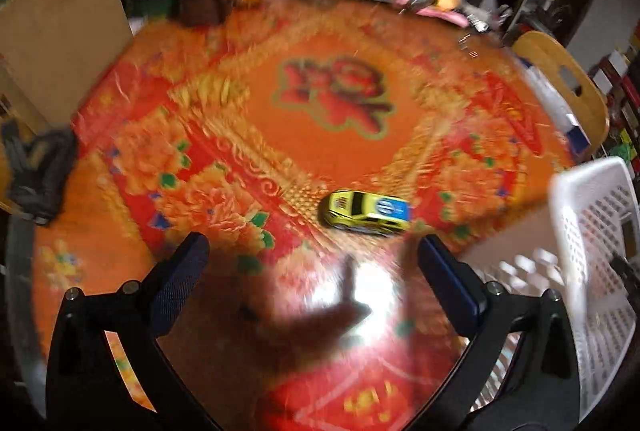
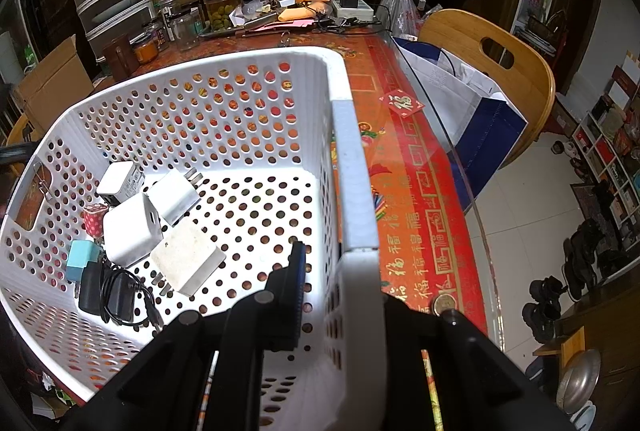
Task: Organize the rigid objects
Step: 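Grasp the yellow toy car with the left tool and lift it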
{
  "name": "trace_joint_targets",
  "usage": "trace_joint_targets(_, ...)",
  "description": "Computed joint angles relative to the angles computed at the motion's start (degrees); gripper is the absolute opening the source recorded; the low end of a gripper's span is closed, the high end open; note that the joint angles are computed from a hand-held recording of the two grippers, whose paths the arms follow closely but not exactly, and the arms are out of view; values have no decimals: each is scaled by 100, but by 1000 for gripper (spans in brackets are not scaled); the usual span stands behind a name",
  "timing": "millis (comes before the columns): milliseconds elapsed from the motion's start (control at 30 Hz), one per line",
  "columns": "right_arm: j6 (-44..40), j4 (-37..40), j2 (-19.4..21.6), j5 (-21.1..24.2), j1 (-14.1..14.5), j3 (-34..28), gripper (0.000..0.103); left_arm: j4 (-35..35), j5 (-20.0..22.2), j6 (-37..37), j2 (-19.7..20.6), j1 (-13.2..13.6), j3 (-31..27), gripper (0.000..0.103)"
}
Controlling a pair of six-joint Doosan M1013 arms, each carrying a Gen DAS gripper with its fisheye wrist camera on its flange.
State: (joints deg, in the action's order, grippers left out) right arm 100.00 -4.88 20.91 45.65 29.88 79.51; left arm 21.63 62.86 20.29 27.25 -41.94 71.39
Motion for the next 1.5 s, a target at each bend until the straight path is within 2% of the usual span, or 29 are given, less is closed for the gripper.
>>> trace_joint_targets(133, -6, -3, 8, 12, 4, -12, 14, -218, -519, 111, 113, 118, 73, 102)
trace_joint_targets(200, -7, 0, 6, 6, 1, -6, 14, -250, -586, 180, 208, 122, 8, 102)
trace_joint_targets(333, 1, -10, 10, 10, 4, -13, 14, -359, -468, 287, 425, 131, -185, 102)
trace_joint_targets(500, -8, 1, 6, 5, 0, -7, 14, -120, -234, 238, 592, 87, -376, 102)
trace_joint_targets(600, -13, 3, 6, 7, 0, -7, 14, 92, 71, 260, 714, 22, -546, 98)
trace_joint_targets(733, -9, 2, 8, 13, 0, -11, 14, 359, 256, 322, 782, -76, -682, 65)
trace_joint_targets(867, -21, 12, 10, 22, 0, -16, 14, 624, 514, 333, 870, -170, -831, 65)
trace_joint_targets(1000, -47, -2, 2, 45, -9, -1, 14, 982, 554, 102, 671, -243, -696, 65)
trace_joint_targets(1133, -79, 9, -14, 26, -16, 26, 14, 1874, 1190, -152, 426, -415, -596, 65)
trace_joint_targets(1333, -71, -16, -16, 26, -13, 22, 14, 2443, 1591, -319, 58, -591, -376, 65)
trace_joint_targets(1500, -74, -7, -14, 28, -12, 14, 14, 2707, 1801, -189, 20, -760, -515, 65)
